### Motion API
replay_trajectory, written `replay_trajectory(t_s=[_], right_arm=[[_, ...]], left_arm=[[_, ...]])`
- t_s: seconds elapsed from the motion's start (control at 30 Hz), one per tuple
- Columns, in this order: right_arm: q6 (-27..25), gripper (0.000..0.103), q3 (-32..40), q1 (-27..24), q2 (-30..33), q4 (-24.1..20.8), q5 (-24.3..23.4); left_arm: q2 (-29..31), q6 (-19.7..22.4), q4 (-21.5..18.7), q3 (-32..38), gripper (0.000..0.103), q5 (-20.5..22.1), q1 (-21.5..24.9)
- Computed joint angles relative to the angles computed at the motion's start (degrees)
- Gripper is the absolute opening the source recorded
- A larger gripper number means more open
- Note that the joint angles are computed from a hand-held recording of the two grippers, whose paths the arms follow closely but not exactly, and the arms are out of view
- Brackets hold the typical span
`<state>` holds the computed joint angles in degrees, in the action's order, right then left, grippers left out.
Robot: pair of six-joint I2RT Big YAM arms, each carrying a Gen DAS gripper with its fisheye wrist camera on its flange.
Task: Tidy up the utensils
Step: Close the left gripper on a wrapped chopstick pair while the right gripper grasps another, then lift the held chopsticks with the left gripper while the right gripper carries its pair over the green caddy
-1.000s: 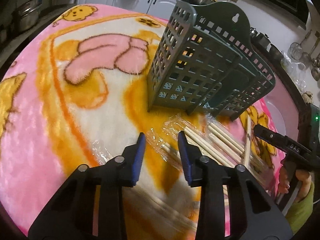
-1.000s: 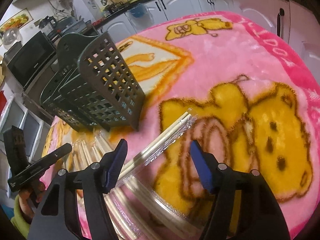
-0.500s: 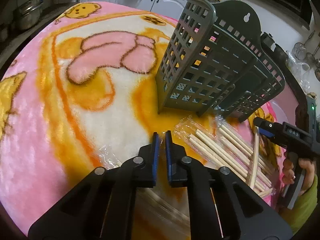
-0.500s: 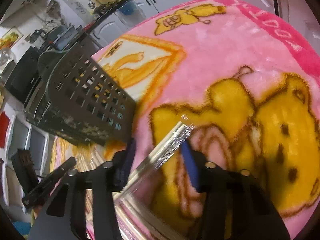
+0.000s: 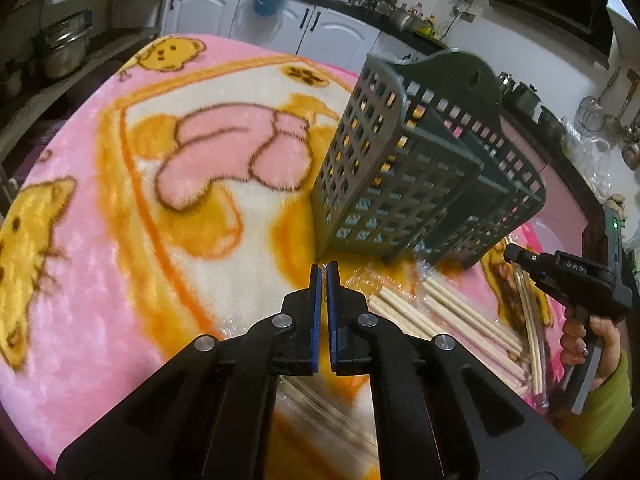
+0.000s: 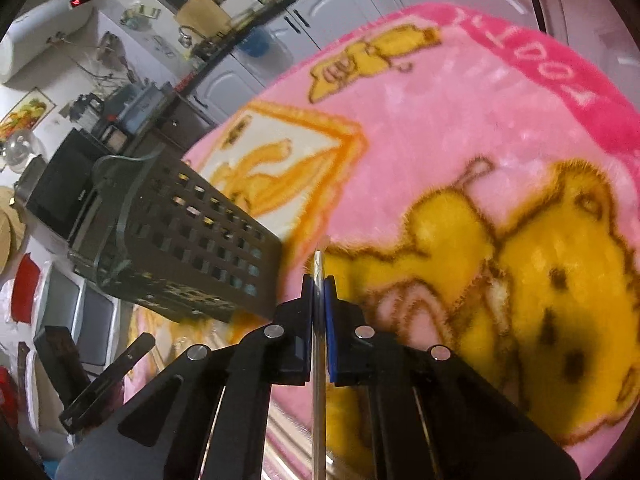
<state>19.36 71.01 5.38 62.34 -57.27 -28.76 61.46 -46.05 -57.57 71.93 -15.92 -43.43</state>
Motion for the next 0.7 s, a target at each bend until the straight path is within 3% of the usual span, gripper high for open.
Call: replay_trajectory(t_s=[0.7], right_arm=[[-5.77, 0.006, 5.49, 2.53, -6.53, 2.52, 4.52]], left_arm=[[-2.28, 3.73, -2.17, 7.13, 0.001, -8.32, -1.15]])
